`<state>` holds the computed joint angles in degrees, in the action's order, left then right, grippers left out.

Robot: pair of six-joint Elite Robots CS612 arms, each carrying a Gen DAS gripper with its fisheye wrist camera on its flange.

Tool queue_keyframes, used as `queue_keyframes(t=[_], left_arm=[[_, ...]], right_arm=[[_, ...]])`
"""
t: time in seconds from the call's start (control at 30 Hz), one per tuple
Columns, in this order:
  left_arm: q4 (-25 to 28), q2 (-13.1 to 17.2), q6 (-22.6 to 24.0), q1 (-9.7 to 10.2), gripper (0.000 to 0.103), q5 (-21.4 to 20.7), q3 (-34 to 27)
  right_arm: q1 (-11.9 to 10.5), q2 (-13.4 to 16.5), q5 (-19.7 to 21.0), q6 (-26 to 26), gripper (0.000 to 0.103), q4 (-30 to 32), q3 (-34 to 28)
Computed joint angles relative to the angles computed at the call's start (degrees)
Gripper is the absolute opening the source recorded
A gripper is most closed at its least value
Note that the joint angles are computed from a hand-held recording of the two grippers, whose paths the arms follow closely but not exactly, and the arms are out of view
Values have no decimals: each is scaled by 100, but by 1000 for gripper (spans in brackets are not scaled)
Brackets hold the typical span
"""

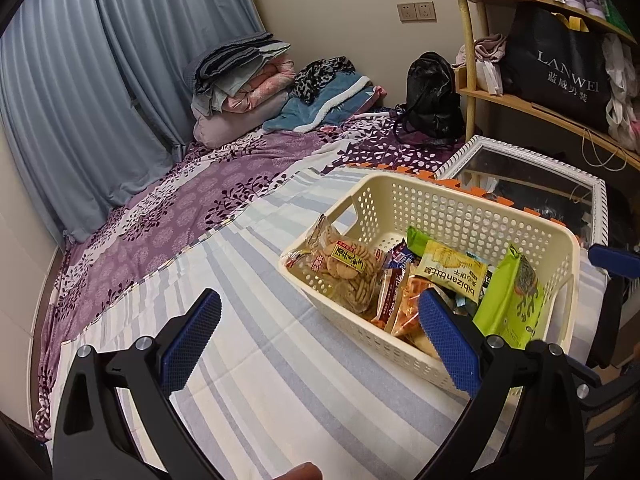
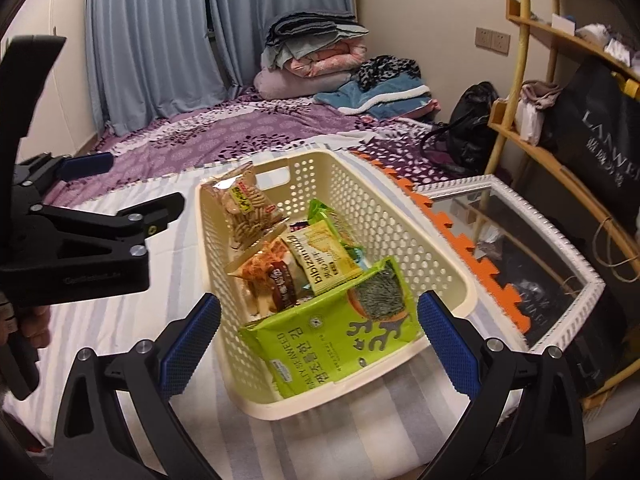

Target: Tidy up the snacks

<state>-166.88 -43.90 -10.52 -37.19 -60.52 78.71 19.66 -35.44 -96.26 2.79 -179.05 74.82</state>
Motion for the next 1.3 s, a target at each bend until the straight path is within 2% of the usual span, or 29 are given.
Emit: queue_keyframes(t=[0.27,0.57,1.3], left_arm=[[-182,-115,-17,-15,100,11,244],[-148,-174,-93,2,100,41,422],[-15,-192,-83,25,100,-50,500]], right_arm=[[68,-12,-171,-79,98,8,15],[158,-1,-265,-255,98,113,13],[203,29,-285,-305,98,248,-52]])
